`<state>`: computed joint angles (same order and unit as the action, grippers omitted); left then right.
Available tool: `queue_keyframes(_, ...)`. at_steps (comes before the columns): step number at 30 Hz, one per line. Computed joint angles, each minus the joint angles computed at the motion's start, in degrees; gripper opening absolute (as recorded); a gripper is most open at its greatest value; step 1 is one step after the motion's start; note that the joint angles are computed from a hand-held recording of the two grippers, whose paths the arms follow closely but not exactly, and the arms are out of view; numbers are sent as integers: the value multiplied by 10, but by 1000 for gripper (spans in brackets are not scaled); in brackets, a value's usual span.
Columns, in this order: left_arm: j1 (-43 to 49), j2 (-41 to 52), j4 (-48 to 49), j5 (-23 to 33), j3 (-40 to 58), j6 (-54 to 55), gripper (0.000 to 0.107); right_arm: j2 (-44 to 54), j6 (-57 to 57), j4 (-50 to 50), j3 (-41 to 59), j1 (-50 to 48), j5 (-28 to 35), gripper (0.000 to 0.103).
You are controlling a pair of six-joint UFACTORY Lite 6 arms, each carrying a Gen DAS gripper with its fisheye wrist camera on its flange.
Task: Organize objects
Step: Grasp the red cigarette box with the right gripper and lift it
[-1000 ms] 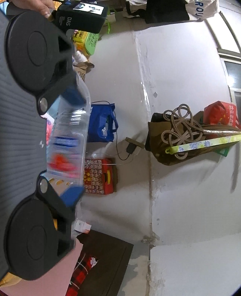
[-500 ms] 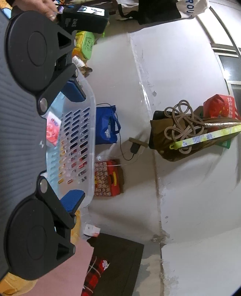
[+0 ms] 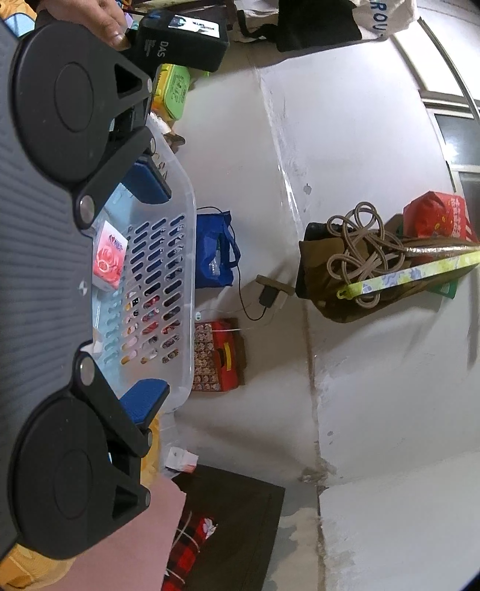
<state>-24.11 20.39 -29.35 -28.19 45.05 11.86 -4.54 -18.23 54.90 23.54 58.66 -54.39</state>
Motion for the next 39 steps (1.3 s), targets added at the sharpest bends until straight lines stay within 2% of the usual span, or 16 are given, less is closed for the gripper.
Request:
queue_keyframes(5,5,-4,19,6,-1,-11,41,10,9,-3,0,19,-19,103)
queue_keyframes(10,1,-4,-2,2,0,9,41,27,-8,27,-4,72,-55,103)
queue_keyframes(15,-2,-3,-11,2,2,16,41,42,-37,37,2,104,-53,103)
queue_keyframes(22,-6,0,-26,1,7,30,42,19,-60,75,-25,231,-91,103)
queue_keyframes(24,-7,1,-30,1,9,35,42,33,-58,80,-22,243,-66,101)
queue_keyframes(26,-6,2,-28,-1,8,33,42,52,-41,62,-21,231,-23,88)
queue_keyframes(29,-6,3,-27,-1,9,33,42,83,-7,14,-21,197,36,77)
queue_keyframes(31,-6,3,-27,-1,9,30,42,103,21,-35,-16,164,72,77)
queue_keyframes(39,-5,5,-21,-2,8,25,43,172,80,-137,23,99,126,77)
